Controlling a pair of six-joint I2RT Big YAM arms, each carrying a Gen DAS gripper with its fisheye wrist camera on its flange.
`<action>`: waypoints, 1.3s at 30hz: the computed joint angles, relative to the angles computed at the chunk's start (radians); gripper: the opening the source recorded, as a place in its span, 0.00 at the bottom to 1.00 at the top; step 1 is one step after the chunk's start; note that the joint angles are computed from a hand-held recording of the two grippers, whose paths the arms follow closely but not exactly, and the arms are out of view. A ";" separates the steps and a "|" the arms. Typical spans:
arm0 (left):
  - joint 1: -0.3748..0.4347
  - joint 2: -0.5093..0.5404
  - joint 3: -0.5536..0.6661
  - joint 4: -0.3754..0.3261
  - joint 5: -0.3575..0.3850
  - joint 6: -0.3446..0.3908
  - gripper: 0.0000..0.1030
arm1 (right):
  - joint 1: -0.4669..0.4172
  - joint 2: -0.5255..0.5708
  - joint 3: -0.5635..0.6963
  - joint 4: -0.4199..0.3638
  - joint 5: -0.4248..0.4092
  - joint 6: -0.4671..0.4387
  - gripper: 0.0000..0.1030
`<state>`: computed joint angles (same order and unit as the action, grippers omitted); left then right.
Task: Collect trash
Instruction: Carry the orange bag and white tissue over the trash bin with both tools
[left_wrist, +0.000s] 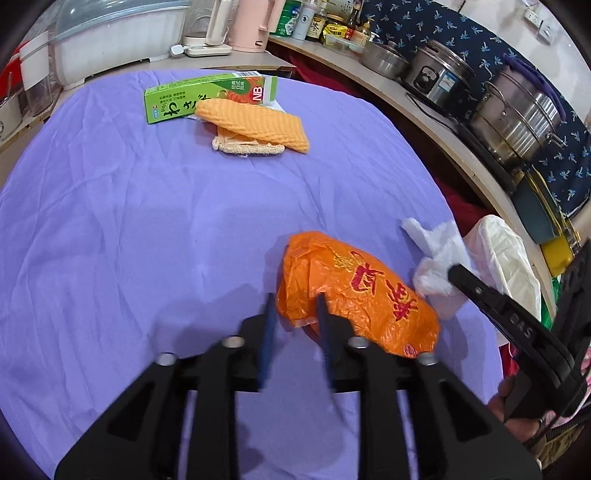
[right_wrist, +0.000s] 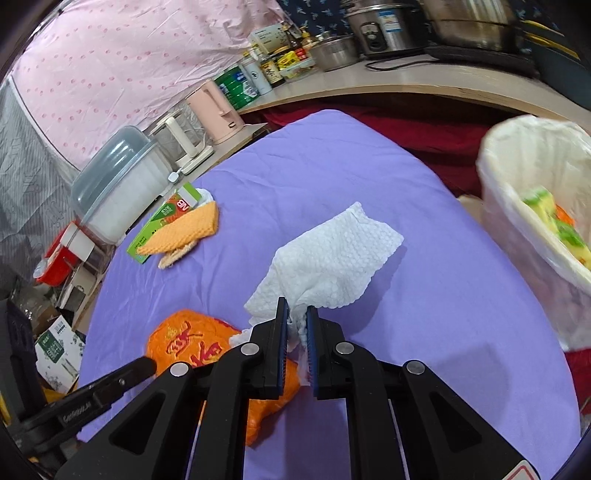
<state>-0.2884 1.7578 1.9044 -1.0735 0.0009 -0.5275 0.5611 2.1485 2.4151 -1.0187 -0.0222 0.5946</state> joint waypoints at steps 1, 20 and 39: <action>-0.003 -0.002 -0.005 0.006 -0.006 -0.003 0.42 | -0.003 -0.028 -0.048 0.020 -0.001 0.006 0.09; -0.044 0.038 0.062 0.003 -0.045 0.041 0.03 | -0.008 -0.167 -0.268 0.139 -0.006 0.011 0.09; -0.181 0.066 0.281 -0.044 -0.115 0.093 0.02 | -0.041 -0.420 -0.528 0.296 0.066 0.018 0.09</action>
